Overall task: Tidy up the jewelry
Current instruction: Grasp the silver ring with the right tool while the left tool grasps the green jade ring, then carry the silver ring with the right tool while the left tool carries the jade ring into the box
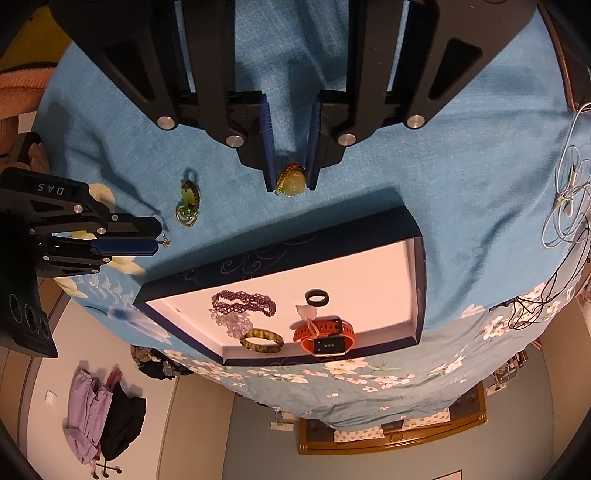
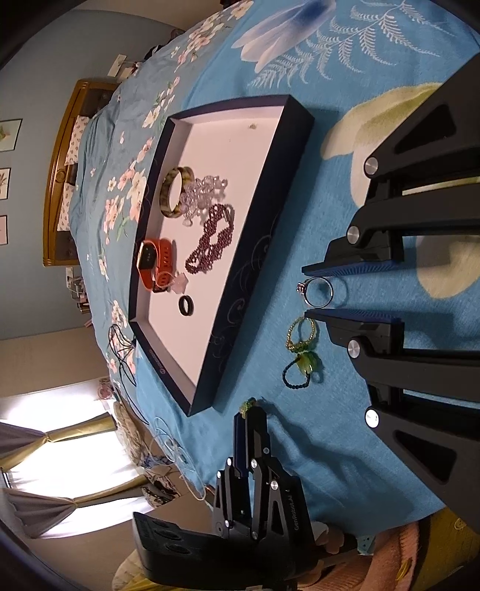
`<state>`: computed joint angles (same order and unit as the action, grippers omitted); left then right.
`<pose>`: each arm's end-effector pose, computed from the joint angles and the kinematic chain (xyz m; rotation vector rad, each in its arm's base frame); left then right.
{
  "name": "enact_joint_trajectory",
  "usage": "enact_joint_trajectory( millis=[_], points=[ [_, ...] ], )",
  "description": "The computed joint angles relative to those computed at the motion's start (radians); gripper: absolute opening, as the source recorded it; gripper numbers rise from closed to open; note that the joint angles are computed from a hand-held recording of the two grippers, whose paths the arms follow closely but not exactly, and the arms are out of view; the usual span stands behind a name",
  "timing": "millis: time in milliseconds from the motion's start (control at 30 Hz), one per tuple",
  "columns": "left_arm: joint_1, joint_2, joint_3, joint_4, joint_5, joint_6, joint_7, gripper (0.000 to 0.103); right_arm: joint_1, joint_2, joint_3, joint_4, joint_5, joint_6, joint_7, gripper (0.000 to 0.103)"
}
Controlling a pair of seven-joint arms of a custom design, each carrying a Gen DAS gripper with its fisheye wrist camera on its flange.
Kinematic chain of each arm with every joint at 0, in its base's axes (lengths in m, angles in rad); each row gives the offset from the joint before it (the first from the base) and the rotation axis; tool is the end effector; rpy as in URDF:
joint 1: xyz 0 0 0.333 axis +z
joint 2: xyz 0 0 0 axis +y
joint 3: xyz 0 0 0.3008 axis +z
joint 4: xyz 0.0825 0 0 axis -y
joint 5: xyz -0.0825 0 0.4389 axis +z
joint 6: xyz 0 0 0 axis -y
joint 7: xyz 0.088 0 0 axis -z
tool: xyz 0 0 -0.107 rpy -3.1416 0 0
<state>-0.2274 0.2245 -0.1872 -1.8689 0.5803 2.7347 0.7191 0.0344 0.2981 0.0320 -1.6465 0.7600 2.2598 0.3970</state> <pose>0.6350 -0.2949 0.4252 -1.8287 1.8367 -0.7699 0.7228 0.0644 0.4455 -2.2599 0.8743 -0.1734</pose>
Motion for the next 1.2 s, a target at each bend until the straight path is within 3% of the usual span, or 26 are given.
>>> enact_joint_trajectory(
  millis=[500, 1200],
  points=[
    [-0.007, -0.042, 0.014, -0.020, 0.089, 0.053, -0.077, 0.016, -0.021, -0.002, 0.004, 0.020, 0.078, 0.015, -0.010, 0.016],
    [-0.009, -0.016, 0.027, 0.049, 0.165, 0.072, -0.127, 0.016, -0.034, 0.022, 0.013, 0.070, 0.128, 0.031, -0.012, 0.016]
  ],
)
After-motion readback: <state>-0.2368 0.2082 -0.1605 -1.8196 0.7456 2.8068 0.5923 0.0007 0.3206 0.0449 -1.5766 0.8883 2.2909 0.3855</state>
